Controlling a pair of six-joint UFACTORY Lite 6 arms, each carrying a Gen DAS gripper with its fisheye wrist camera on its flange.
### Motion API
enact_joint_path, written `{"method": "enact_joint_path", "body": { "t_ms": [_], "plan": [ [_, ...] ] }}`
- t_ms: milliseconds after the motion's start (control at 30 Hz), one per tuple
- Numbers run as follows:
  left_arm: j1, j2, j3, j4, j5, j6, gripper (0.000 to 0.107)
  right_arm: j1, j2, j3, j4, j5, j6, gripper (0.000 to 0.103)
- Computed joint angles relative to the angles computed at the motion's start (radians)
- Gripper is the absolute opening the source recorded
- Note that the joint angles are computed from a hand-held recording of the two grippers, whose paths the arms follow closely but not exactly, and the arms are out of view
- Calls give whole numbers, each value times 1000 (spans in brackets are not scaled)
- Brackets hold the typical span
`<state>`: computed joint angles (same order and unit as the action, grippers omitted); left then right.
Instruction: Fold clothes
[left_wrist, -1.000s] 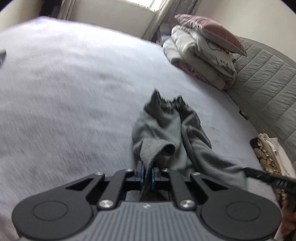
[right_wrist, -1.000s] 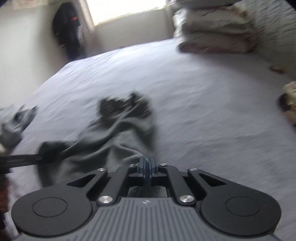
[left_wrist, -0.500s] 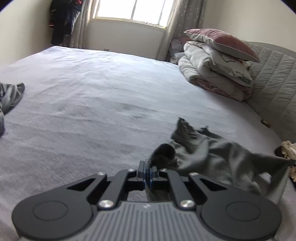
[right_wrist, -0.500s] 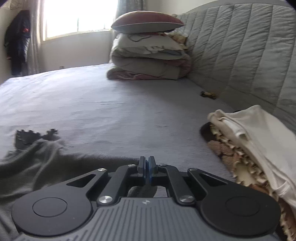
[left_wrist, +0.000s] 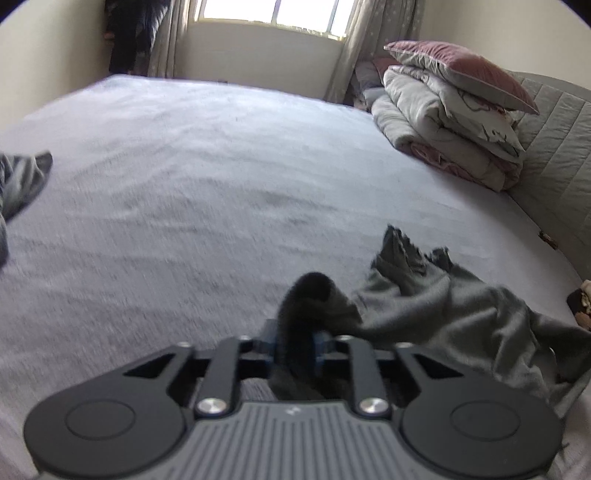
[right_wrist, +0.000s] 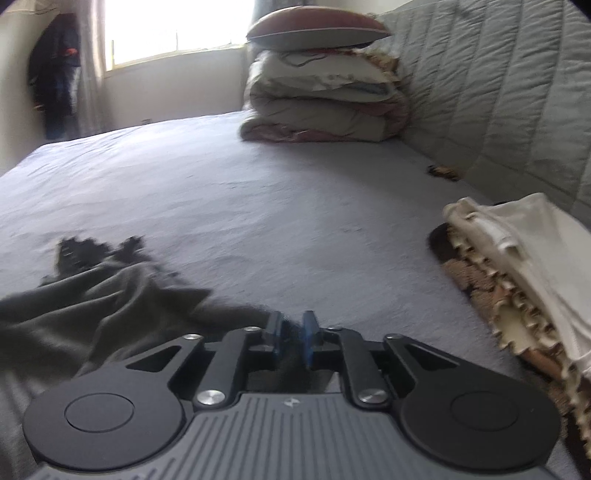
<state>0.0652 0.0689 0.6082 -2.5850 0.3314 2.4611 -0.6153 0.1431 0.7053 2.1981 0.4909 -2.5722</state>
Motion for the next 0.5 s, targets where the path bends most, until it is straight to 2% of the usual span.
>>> {"method": "enact_joint_path", "body": {
  "t_ms": [33, 133, 267, 367, 500],
  "plan": [
    [2, 1, -4, 24, -3, -25, 38, -2, -10, -5, -72, 1, 51, 25],
    [18, 1, -20, 119, -6, -120, 43, -18, -41, -23, -331, 35, 245, 25],
    [88, 8, -42, 383, 49, -395, 43, -39, -68, -37, -632, 117, 497, 28],
    [145, 16, -62, 516, 112, -524, 43, -42, -80, -49, -794, 182, 640, 30],
    [199, 24, -89, 611, 186, -615, 43, -20, -77, -65, -918, 214, 788, 32]
  ]
}}
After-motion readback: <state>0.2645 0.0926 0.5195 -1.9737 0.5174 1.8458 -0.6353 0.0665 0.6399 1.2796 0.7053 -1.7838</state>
